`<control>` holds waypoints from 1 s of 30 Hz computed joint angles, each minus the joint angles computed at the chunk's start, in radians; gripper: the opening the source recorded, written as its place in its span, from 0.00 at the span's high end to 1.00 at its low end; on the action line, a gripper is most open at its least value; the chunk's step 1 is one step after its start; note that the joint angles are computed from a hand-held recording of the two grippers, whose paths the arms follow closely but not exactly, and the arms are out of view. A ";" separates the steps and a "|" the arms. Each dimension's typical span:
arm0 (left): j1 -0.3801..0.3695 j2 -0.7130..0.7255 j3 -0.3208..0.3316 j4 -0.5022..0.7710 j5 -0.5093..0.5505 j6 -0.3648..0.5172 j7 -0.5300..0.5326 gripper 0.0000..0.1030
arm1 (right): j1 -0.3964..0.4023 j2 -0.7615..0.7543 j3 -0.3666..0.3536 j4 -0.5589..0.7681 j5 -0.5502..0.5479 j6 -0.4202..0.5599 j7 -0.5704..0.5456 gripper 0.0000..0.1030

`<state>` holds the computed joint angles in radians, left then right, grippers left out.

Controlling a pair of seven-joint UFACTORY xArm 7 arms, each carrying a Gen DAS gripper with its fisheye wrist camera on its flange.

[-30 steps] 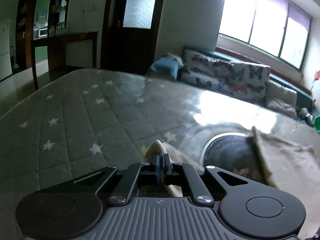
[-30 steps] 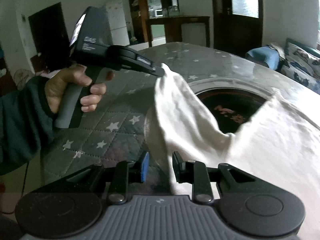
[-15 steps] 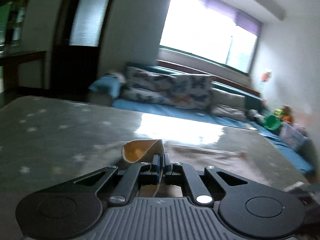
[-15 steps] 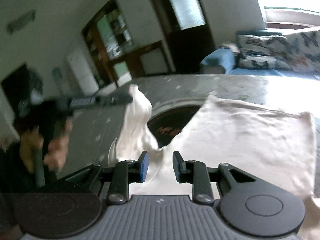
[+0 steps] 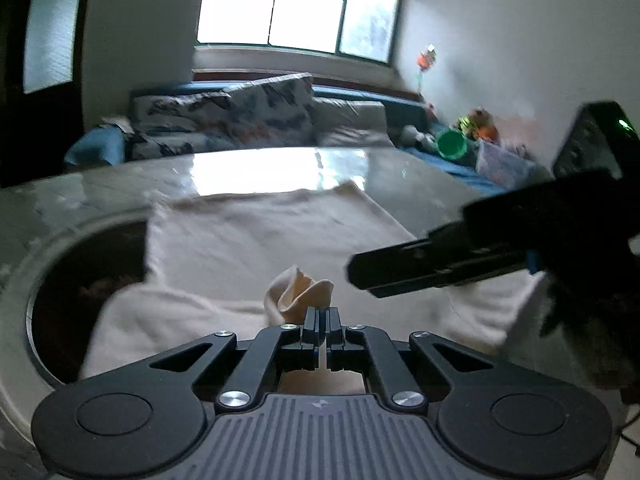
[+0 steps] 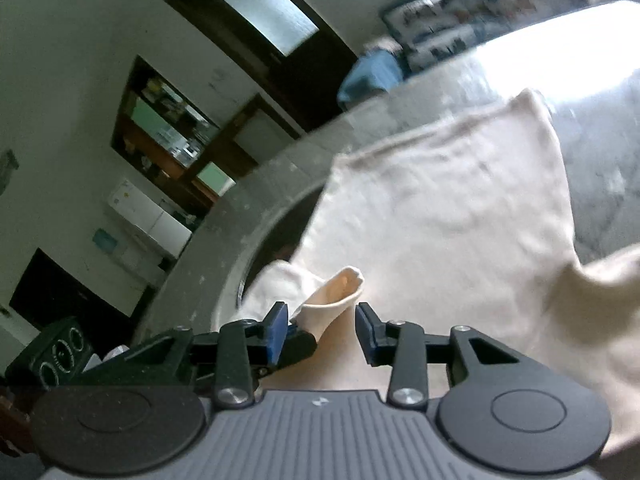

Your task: Fold clothes

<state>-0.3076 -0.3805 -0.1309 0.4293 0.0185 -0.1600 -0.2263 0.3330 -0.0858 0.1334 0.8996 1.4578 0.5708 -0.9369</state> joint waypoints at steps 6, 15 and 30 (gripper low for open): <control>-0.049 0.005 0.034 -0.013 0.014 0.027 0.025 0.93 | 0.007 0.029 0.014 -0.001 -0.021 -0.025 0.043 0.57; -0.122 -0.052 0.094 -0.054 0.003 0.042 0.074 0.79 | 0.044 0.037 0.050 0.006 -0.102 -0.149 0.105 0.54; -0.103 -0.173 0.100 -0.130 -0.018 0.077 0.111 0.72 | 0.132 0.063 0.067 0.009 -0.308 -0.393 0.102 0.59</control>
<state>-0.4106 -0.5533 -0.0308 0.2996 0.0007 -0.0835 -0.1158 0.4650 -0.0229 0.2008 0.9083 1.1498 0.1774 -0.8347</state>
